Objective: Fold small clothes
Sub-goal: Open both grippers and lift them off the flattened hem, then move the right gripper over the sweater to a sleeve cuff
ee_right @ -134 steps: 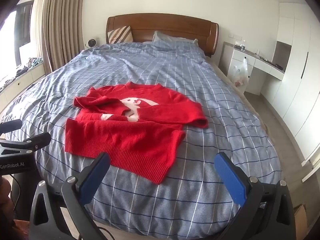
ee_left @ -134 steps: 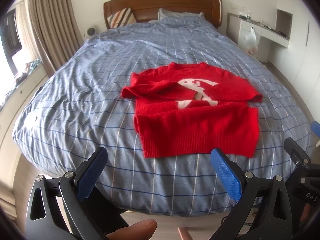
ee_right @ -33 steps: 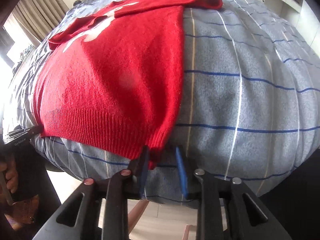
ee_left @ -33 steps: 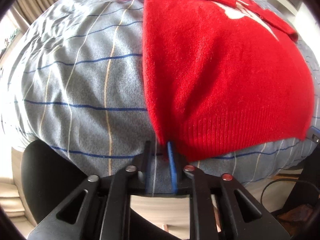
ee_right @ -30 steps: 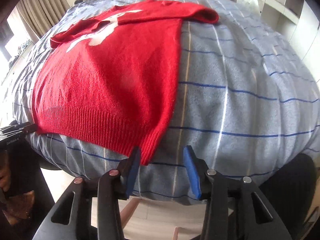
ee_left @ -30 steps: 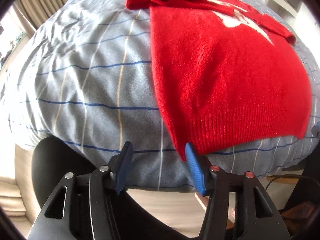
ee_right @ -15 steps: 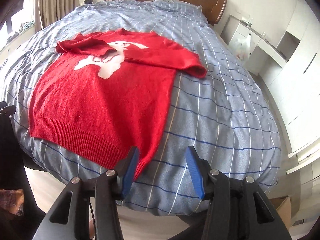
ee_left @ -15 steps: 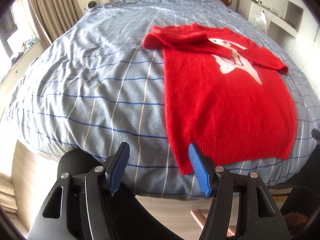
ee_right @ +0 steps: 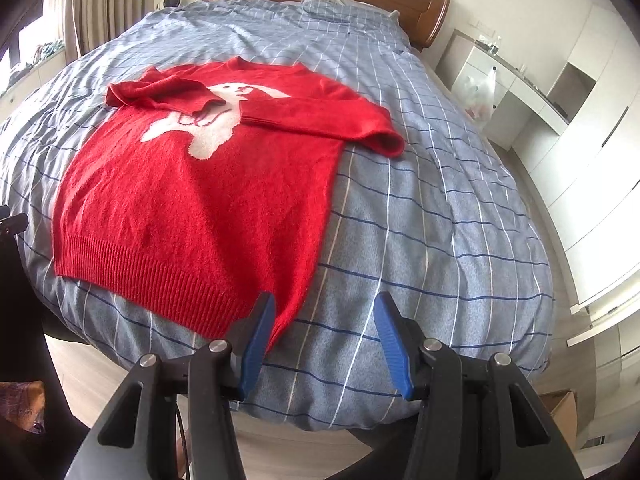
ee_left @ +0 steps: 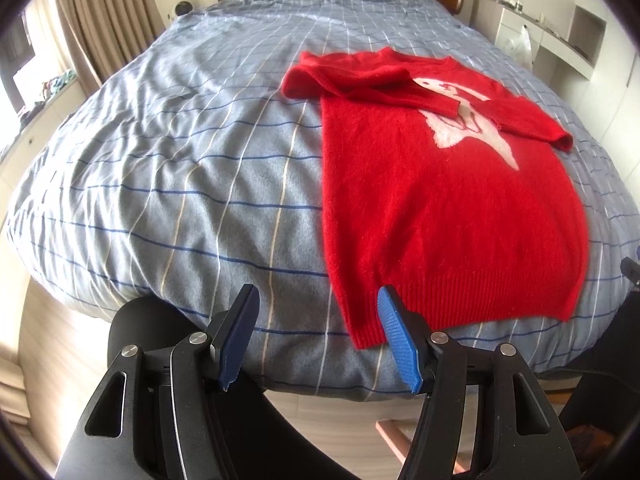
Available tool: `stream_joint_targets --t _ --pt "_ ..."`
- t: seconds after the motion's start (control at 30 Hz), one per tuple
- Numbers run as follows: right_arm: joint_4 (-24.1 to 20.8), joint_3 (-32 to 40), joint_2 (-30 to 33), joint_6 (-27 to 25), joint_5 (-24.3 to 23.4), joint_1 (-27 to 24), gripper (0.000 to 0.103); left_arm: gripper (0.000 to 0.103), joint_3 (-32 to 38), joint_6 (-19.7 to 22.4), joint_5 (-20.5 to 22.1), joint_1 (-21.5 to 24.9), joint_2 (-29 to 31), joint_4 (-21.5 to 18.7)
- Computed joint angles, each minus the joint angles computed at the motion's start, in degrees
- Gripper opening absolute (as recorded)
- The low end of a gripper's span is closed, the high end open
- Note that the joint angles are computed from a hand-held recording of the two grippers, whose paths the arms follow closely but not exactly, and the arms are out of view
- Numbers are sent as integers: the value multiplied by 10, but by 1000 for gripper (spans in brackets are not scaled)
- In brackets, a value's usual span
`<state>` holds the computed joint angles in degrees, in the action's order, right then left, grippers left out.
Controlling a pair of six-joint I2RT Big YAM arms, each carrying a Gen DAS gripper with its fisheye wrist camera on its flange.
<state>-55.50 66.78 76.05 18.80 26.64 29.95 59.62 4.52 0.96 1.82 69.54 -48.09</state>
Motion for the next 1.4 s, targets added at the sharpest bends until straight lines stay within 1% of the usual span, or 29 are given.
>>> stream_joint_targets --t 0.1,0.17,0.2,0.33,0.4,0.47,0.53,0.6,0.67,0.7,0.73,0.77,0.83,0.87,0.9,0.93,0.97,1.03,1.07,1.13,1.2,1.23,1.33,1.37,1.4 --pt "-2 1 3 0 -1 3 51 68 -2 0 3 -1 -6 8" --pt "-1 2 5 0 -4 7 51 73 -5 0 2 -2 -10 17" --pt "2 1 5 -1 -6 9 51 74 -4 0 2 -3 -11 18" --pt "22 -10 1 -2 -15 19 56 79 4 -7 4 -8 -6 16" --pt "31 -18 -1 -4 -25 21 56 85 7 -14 1 -11 -8 21" --pt "39 -24 -2 -9 -38 20 56 92 7 -22 -1 -14 -12 31" --pt "46 -30 -3 -16 -51 19 56 96 5 -28 4 -17 -16 39" --pt "52 -35 -3 -19 -62 16 56 96 4 -28 3 -20 -17 41" --pt "63 -40 -7 -26 -89 5 56 96 5 -24 -7 -25 -12 36" --pt "69 -40 -8 -38 -107 -6 56 96 7 -21 -12 -27 -8 31" --pt "77 -39 -9 -56 -116 -20 56 96 8 -19 -15 -27 -6 29" --pt "86 -35 -7 -77 -112 -33 56 96 8 -18 -17 -26 -5 30" --pt "112 -18 3 -129 -71 -66 56 96 4 -24 -20 -23 -8 36" --pt "126 -4 13 -150 -54 -83 56 96 2 -28 -20 -20 -10 40" --pt "135 16 27 -167 -47 -102 56 96 -1 -33 -19 -17 -11 43" --pt "139 41 46 -177 -49 -114 56 96 -3 -39 -18 -14 -11 44" --pt "141 69 66 -190 -62 -122 56 96 -4 -45 -16 -10 -9 43" --pt "137 127 113 -221 -119 -128 56 96 -4 -52 -9 -5 -4 37" --pt "133 155 138 -236 -145 -124 56 96 -4 -54 -7 -3 -1 33" --pt "131 205 189 -264 -180 -111 56 96 -5 -52 -9 0 1 30" --pt "112 261 245 -266 -216 -101 55 96 -8 -46 -15 3 -2 34" --pt "101 289 274 -260 -225 -96 55 96 -10 -44 -19 6 -3 36" --pt "79 353 344 -246 -226 -90 55 96 -13 -43 -27 16 -1 38" --pt "65 369 360 -230 -230 -92 53 96 -13 -44 -27 20 2 37" --pt "52 382 373 -208 -244 -99 33 96 -14 -46 -27 24 4 36"
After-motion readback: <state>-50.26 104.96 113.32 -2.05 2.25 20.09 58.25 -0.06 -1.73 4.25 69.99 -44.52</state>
